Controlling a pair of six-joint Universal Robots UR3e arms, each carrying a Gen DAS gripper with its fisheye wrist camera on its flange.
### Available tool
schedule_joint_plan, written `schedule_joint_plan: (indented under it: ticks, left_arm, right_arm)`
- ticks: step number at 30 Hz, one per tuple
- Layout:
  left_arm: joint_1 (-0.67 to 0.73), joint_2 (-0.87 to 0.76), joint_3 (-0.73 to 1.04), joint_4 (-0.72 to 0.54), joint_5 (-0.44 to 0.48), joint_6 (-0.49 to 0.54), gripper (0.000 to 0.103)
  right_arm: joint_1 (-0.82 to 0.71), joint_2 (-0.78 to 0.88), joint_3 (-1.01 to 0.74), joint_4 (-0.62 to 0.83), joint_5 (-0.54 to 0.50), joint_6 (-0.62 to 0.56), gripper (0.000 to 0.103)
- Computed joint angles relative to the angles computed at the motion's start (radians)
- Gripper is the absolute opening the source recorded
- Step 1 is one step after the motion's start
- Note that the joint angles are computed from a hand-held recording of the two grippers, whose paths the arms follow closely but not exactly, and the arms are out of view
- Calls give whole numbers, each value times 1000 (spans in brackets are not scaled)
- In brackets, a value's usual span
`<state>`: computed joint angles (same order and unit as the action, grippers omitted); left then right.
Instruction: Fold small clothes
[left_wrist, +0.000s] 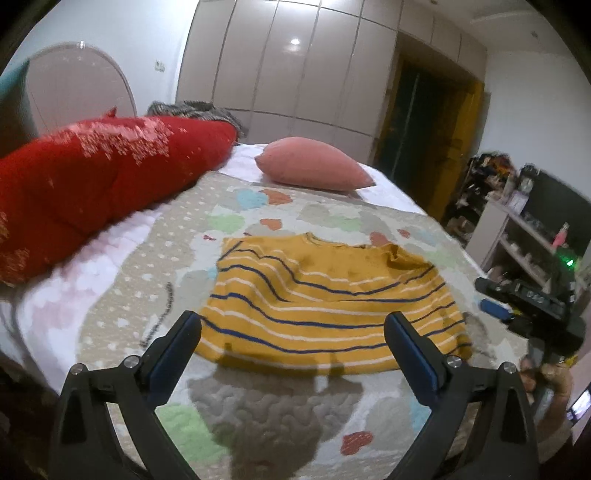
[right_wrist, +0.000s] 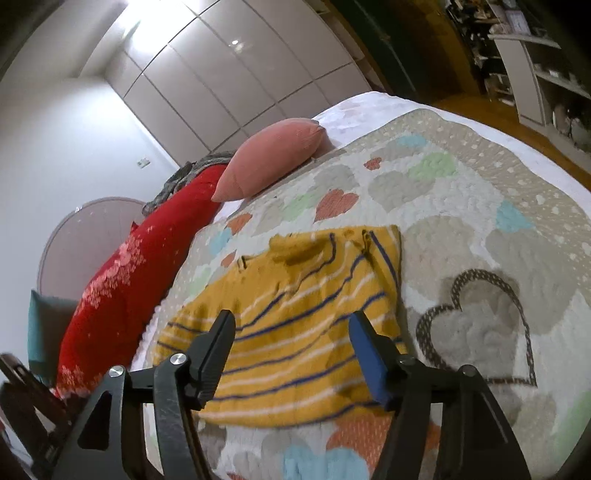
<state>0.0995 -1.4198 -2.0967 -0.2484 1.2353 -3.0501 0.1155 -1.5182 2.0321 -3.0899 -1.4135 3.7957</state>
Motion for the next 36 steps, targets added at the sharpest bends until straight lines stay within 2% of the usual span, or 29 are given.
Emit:
schedule_joint_plan:
  ticks: [4,8,21,34,36]
  left_arm:
    - [-50,-2,0,8,87,44,99]
    - [-74,-28,18,-13,123,55,99]
    - [-34,-31,12,-98,72,41,99]
    - [50,-35,11,-228,-67,36,99]
    - [45,-44,19,-235,-50,31,99]
  right_arm:
    - [56,4,-10,17,-60,-15,73]
    - [82,38,-32,35,-77,-24,73]
    - [83,67,-14,43,-57,-9,74]
    - [88,90,-24,55,-47,-5,74]
    - [90,90,-26,58,-48,-7,74]
